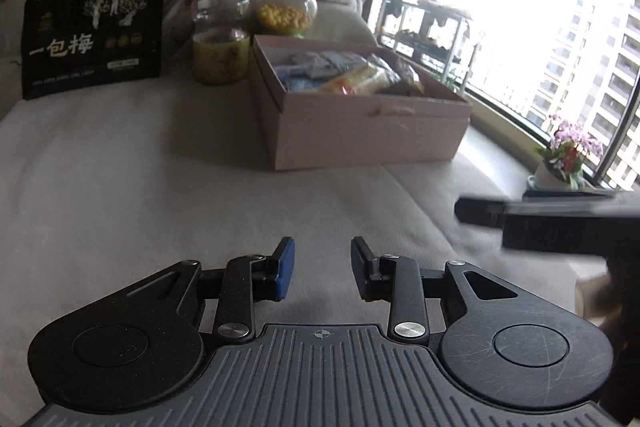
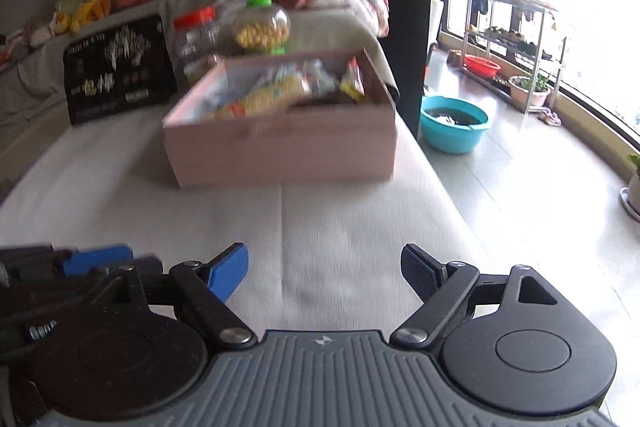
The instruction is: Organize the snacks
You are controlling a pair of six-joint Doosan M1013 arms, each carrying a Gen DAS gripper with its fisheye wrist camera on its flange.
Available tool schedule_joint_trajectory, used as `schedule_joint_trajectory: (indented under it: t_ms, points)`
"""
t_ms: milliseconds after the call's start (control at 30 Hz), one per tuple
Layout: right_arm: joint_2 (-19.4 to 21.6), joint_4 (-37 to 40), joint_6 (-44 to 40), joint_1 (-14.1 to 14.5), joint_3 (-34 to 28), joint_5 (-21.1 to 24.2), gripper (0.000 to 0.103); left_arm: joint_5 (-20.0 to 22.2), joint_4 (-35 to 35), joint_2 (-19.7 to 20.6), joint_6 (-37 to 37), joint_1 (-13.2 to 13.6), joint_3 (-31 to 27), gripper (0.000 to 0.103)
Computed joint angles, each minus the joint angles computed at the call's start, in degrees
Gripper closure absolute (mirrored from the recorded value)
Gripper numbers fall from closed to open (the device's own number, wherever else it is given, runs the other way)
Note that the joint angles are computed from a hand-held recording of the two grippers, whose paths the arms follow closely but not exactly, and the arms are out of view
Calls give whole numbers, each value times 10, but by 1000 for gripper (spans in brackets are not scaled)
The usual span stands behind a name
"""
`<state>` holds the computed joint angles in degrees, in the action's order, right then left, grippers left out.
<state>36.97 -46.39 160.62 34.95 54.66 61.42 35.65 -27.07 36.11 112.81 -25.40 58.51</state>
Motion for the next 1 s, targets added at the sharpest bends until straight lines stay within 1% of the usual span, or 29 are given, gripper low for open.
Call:
schedule_joint_trajectory:
  t_ms: [67,133,300,400,567,1000]
  points:
    - [4,0,14,2,2,16,19,-2,13,-2,3,-4,7,68]
    - [0,1,36,1,16,4,18,-20,28,-8,7,-9,19,67]
    - [6,-29,32,6,14,11,16,-28,43,-7,1,-13,21,67]
    - [4,-33,40,5,19,6,15,-33,54,-7,0,-16,22,67]
    - [4,-41,41,6,23,3,14,-33,50,-6,-2,-15,21,67]
    - [3,-48,47,8,28,2,14,-33,64,-6,-9,-17,20,67]
